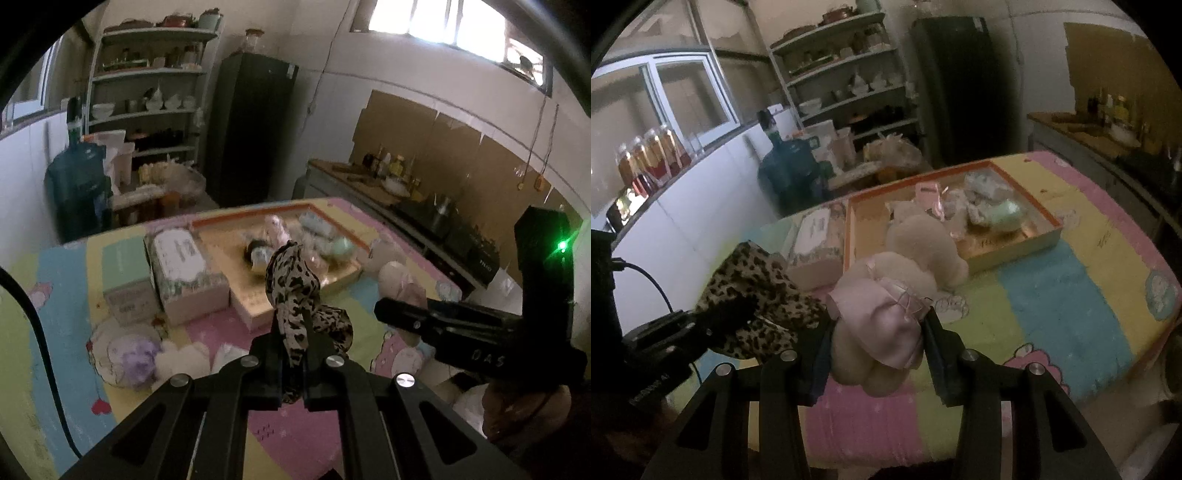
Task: Organize soft objects
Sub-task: 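Carry the plush bear with the right gripper while the left gripper carries the leopard plush toward the tray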
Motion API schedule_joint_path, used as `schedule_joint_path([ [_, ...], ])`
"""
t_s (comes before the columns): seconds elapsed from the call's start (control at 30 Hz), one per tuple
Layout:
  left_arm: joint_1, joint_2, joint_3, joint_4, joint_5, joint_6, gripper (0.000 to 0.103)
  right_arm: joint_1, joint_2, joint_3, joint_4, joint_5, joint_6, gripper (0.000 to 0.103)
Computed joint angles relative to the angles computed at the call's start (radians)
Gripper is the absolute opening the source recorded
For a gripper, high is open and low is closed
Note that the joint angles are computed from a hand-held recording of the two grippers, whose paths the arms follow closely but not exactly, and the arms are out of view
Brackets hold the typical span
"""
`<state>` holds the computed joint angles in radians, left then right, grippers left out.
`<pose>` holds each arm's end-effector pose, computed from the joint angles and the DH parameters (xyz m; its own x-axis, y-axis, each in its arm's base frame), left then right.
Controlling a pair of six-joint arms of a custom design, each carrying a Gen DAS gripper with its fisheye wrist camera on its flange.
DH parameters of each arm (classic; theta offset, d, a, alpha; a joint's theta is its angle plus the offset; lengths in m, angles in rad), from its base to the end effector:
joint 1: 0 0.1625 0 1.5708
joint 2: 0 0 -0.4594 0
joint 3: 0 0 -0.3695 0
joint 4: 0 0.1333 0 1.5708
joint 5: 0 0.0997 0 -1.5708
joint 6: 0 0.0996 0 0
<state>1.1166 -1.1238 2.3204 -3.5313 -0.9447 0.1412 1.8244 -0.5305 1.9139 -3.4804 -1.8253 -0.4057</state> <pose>-0.0302 -0.4988 0.2435 -0.8524 0.0827 -0.5163 0.4412 0.6437 -0.6253 0.2552 -0.5534 -0.0014 -0.8043 -0.4410 0.3983 -0.5816 0.7216 -0.3756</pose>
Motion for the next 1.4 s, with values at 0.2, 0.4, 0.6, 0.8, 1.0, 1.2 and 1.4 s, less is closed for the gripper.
schedule_joint_path([
  [0.2, -0.01, 0.006, -0.024, -0.027, 0.0, 0.015, 0.007, 0.009, -0.01, -0.03, 0.018, -0.001, -0.016, 0.046],
  [0.4, -0.008, 0.022, -0.062, -0.042, -0.006, 0.025, 0.007, 0.012, -0.017, -0.072, 0.056, 0.001, -0.038, 0.046],
  [0.6, 0.005, 0.05, -0.12, -0.04, -0.001, 0.03, 0.007, 0.005, -0.015, -0.135, 0.112, 0.009, -0.061, 0.046],
  [0.8, 0.019, 0.084, -0.182, -0.03, 0.012, 0.026, 0.007, -0.007, -0.005, -0.212, 0.18, 0.025, -0.09, 0.046],
  [1.0, 0.033, 0.122, -0.248, 0.004, 0.023, 0.015, 0.007, -0.024, 0.012, -0.299, 0.26, 0.046, -0.114, 0.046],
  [1.2, 0.042, 0.164, -0.31, 0.035, 0.038, 0.007, 0.007, -0.046, 0.033, -0.376, 0.338, 0.064, -0.131, 0.046],
  [1.4, 0.047, 0.2, -0.364, 0.072, 0.049, -0.007, 0.007, -0.065, 0.049, -0.442, 0.411, 0.077, -0.141, 0.046],
])
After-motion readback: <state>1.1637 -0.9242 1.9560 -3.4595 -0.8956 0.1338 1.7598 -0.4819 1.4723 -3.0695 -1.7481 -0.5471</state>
